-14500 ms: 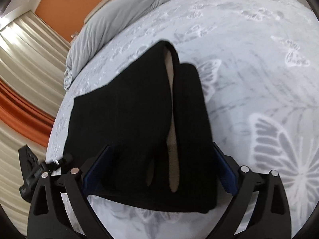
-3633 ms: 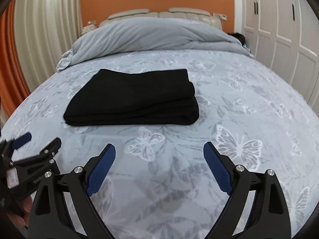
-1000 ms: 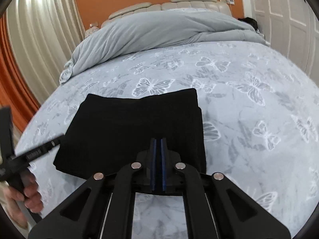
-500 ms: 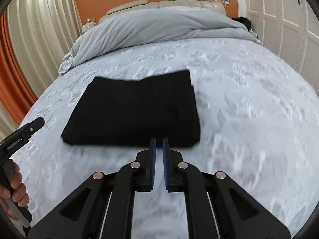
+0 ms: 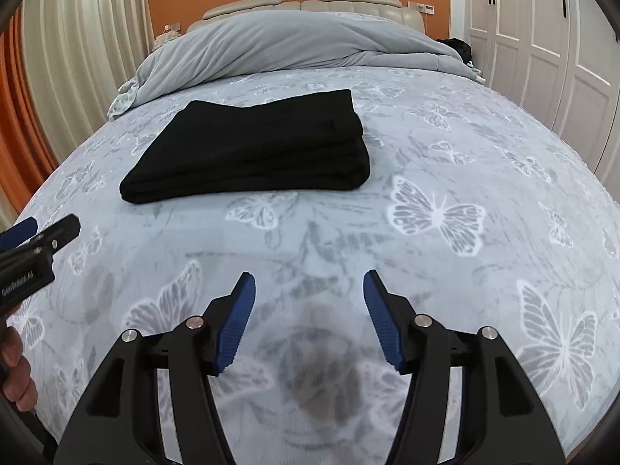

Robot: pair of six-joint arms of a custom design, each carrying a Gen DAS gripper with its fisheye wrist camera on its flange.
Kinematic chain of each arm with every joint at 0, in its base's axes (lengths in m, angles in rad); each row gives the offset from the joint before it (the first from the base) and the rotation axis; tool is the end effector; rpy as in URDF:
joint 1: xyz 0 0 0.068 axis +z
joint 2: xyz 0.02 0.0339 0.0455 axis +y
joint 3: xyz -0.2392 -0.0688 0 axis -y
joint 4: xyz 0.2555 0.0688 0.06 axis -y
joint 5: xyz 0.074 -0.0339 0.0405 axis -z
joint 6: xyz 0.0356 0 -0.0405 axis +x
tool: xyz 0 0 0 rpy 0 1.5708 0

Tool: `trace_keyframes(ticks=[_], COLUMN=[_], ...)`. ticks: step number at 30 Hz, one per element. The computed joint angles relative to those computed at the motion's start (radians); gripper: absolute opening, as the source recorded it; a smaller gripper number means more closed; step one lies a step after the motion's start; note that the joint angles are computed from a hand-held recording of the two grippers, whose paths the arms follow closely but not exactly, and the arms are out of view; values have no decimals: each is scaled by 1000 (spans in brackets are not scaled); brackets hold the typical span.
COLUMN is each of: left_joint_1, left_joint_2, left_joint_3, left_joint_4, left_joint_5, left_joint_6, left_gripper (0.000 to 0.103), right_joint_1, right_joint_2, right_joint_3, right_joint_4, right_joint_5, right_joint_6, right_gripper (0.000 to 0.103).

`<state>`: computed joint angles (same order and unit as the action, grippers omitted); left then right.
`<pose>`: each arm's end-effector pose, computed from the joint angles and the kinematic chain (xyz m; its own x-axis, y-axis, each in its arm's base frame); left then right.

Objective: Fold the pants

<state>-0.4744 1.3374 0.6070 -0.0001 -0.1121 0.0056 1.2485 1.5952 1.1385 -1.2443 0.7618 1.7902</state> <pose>0.2478 -0.1228 0.1475 -0.5914 0.3100 -0.7444 0.3831 0.9203 0.0788 0.1084 0.2470 0.1949 -0.6292 0.3454 -0.6962 0.4621 0.8866 0.0222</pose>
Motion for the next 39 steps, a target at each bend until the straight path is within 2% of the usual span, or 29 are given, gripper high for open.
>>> trace_keyframes(ticks=[4, 18, 23, 30, 39], left_joint_1=[8, -11, -12, 12, -3], left_joint_2=[23, 49, 48, 46, 15], left_joint_3=[16, 18, 13, 19, 3], left_joint_4=[-34, -39, -33, -36, -27], left_joint_5=[59, 46, 28, 47, 45], left_joint_6=[-43, -44, -31, -30, -26], left_gripper=[87, 87, 87, 87, 87], right_joint_1=[8, -5, 1, -38, -23], right_joint_2=[-10, 9, 16, -114, -40], right_joint_3=[-7, 3, 19, -109, -26], right_joint_4=[-12, 21, 3, 139, 74], right_joint_5=[8, 11, 52, 24, 44], right_joint_6=[19, 2, 12, 36, 25], right_gripper=[64, 68, 68, 68, 68])
